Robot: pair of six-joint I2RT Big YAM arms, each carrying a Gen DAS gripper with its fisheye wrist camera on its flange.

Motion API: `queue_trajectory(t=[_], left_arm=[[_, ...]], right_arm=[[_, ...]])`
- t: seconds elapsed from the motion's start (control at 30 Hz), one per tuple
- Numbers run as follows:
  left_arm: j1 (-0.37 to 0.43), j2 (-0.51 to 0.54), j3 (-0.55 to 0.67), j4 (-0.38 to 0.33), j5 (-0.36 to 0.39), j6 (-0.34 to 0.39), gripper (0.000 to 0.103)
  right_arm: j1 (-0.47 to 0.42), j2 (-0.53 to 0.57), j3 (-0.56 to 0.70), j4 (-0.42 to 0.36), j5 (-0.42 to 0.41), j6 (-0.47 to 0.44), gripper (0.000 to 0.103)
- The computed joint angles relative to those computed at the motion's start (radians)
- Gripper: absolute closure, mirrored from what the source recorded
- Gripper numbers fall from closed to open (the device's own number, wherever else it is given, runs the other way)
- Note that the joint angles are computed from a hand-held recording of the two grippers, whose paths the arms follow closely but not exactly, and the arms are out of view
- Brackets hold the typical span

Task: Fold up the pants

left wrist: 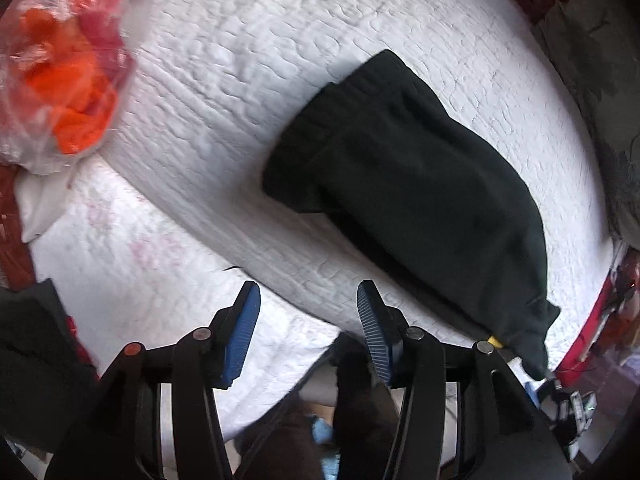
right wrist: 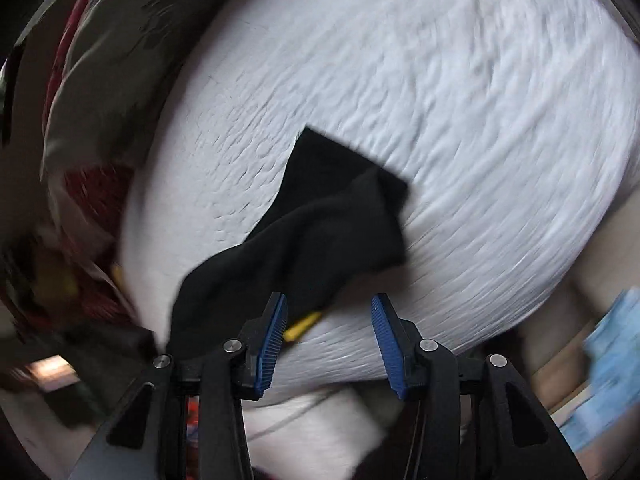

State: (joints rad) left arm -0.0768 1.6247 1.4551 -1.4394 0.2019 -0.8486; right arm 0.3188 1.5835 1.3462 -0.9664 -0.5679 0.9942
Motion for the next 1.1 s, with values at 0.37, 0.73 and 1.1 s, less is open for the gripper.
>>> queue_trajectory(t=[0.37,0.73,1.1], left_arm=[[0.002,0.083,0.003,0.066,0.032,0.004,0.054],[0.014,0.149,0.059,0.063,0.067,-0.064,0.054],[0.0,0.17,0.132,-0.004,0.085,-0.096,0.102]], right_arm=[[0.02,0.011,-0.107,0.204,0.031,0.326,0.057],[0.02,0.055,-0.099,0.3,0.072,0.41,0.068],[0.023,0.152,0.067,0.182,0.08,0.28,0.1]])
